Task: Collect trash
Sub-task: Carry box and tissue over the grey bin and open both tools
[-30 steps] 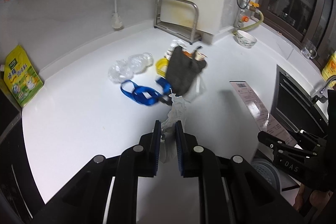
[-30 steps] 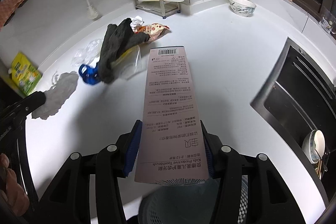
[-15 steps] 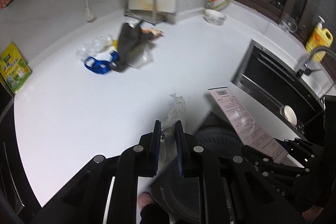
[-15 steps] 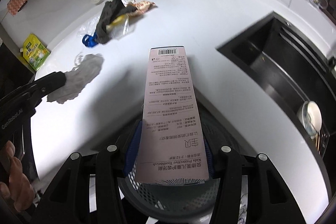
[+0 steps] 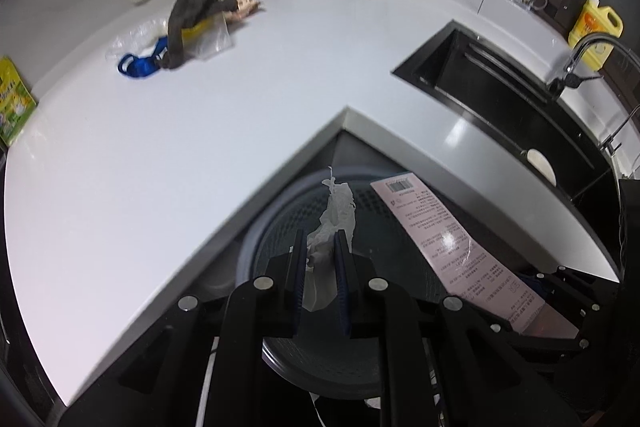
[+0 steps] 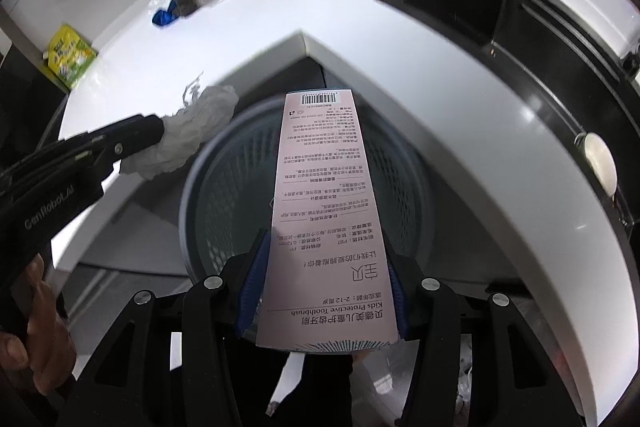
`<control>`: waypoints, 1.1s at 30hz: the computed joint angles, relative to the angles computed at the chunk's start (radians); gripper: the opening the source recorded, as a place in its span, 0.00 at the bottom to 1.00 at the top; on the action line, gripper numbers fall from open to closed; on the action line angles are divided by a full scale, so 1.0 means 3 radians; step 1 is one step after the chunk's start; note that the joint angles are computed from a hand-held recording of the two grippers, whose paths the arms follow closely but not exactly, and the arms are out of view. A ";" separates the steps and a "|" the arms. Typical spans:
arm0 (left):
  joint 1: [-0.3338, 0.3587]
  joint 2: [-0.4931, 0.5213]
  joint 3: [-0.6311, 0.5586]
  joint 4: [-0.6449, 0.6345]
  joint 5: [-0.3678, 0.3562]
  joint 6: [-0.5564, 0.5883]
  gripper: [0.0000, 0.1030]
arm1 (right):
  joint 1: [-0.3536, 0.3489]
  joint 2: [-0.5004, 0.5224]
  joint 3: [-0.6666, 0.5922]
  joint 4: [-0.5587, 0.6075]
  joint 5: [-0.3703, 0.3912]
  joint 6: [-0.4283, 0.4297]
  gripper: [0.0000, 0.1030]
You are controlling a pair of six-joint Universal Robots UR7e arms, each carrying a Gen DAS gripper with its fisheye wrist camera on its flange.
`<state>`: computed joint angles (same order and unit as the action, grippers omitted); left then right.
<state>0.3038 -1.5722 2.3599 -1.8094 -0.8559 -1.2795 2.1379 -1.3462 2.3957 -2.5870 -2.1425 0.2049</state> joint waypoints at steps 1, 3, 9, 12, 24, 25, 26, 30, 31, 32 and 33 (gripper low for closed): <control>0.0008 0.0020 0.0010 -0.0019 -0.0024 -0.0010 0.14 | -0.0030 0.0001 0.0030 0.0001 0.0015 -0.0022 0.48; 0.0035 0.0078 0.0045 -0.0080 -0.0082 -0.0041 0.14 | -0.0077 0.0027 0.0065 -0.0017 0.0038 -0.0055 0.48; 0.0091 0.0164 0.0144 -0.0155 -0.0146 -0.0081 0.14 | -0.0264 0.0116 0.0178 -0.0213 0.0131 -0.0201 0.49; 0.0107 0.0213 0.0196 -0.0191 -0.0136 -0.0092 0.14 | -0.0334 0.0192 0.0208 -0.0334 0.0131 -0.0285 0.49; 0.0092 0.0149 0.0282 0.0024 -0.0141 -0.0467 0.47 | -0.0476 0.0233 0.0293 -0.0621 0.0149 -0.0507 0.64; 0.0068 0.0136 0.0278 0.0085 -0.0124 -0.0528 0.65 | -0.0462 0.0234 0.0297 -0.0641 0.0133 -0.0513 0.64; 0.0035 0.0112 0.0281 0.0145 -0.0101 -0.0596 0.67 | -0.0457 0.0217 0.0297 -0.0629 0.0123 -0.0523 0.64; -0.0009 0.0065 0.0262 0.0285 -0.0139 -0.0703 0.67 | -0.0451 0.0130 0.0313 -0.0577 0.0120 -0.0511 0.64; -0.0013 0.0048 0.0260 0.0301 -0.0150 -0.0713 0.67 | -0.0450 0.0098 0.0320 -0.0556 0.0119 -0.0503 0.64; -0.0022 0.0029 0.0257 0.0331 -0.0162 -0.0732 0.67 | -0.0446 0.0061 0.0329 -0.0529 0.0116 -0.0492 0.64; -0.0041 0.0012 0.0249 0.0374 -0.0179 -0.0764 0.67 | -0.0450 0.0034 0.0332 -0.0506 0.0120 -0.0492 0.64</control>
